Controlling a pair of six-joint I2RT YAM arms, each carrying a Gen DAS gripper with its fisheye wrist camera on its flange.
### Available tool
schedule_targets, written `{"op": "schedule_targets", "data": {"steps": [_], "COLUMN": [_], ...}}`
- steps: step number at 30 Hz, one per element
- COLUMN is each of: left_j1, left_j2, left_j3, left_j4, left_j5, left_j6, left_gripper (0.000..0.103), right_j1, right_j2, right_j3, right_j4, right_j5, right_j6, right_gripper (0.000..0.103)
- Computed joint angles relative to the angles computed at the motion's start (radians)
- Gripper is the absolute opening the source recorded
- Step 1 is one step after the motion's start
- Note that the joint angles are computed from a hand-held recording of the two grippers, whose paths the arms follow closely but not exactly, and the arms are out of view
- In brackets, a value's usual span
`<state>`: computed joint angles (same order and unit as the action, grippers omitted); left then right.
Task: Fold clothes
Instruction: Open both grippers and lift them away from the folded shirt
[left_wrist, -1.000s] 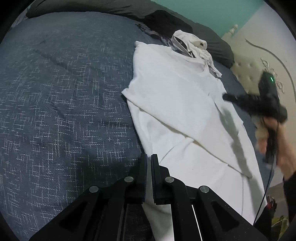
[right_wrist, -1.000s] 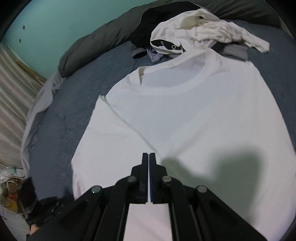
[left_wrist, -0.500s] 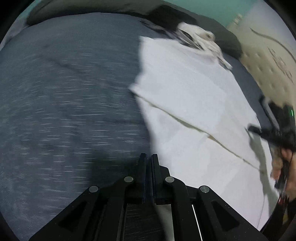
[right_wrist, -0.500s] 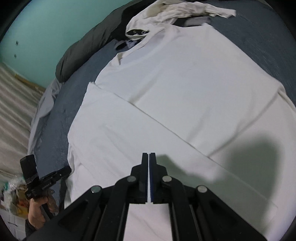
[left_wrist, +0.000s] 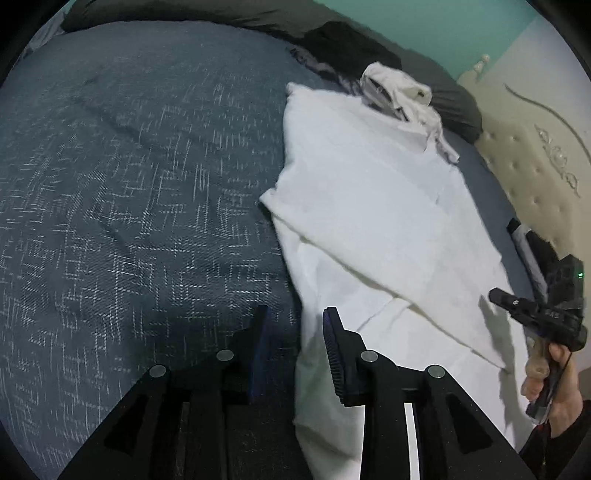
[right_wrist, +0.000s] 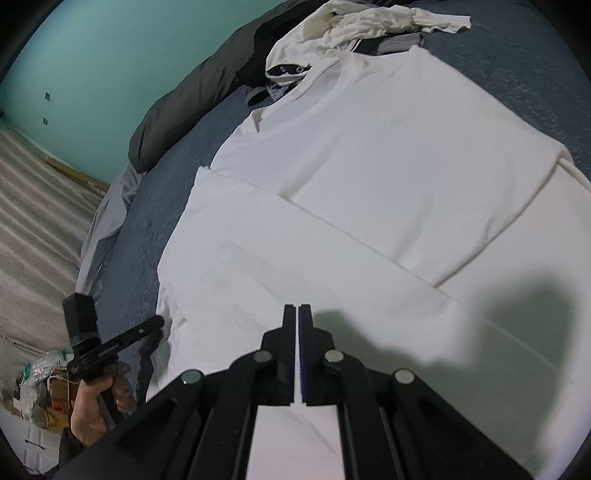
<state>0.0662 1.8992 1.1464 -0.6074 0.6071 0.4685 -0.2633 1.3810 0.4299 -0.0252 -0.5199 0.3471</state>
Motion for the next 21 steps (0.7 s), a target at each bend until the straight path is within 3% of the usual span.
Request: {"op": "schedule_targets", "data": {"steps": [1, 13, 17, 21], "left_j1": [0.003, 0.055, 0.072, 0.071], "left_j2": [0.007, 0.040, 0.019, -0.039], "left_j3": [0.012, 0.066, 0.067, 0.019], "left_j4": [-0.009, -0.044, -0.092, -0.093], "left_j5": [0.002, 0.007, 0.031, 0.022], "left_j6": [0.001, -0.029, 0.017, 0.066], "left_gripper": [0.002, 0.002, 0.003, 0.004], "right_j1": [0.006, -0.030, -0.068, -0.125], "right_j2": [0.002, -0.057, -0.118, -0.146], "right_j3": [0.002, -0.031, -0.026, 0.049], "right_j4": [0.001, -0.033, -0.120, -0.350], "right_j5": [0.001, -0.018, -0.029, -0.039], "right_j6": [0.002, -0.003, -0.031, -0.149], "right_gripper": [0.002, 0.002, 0.002, 0.009]}}
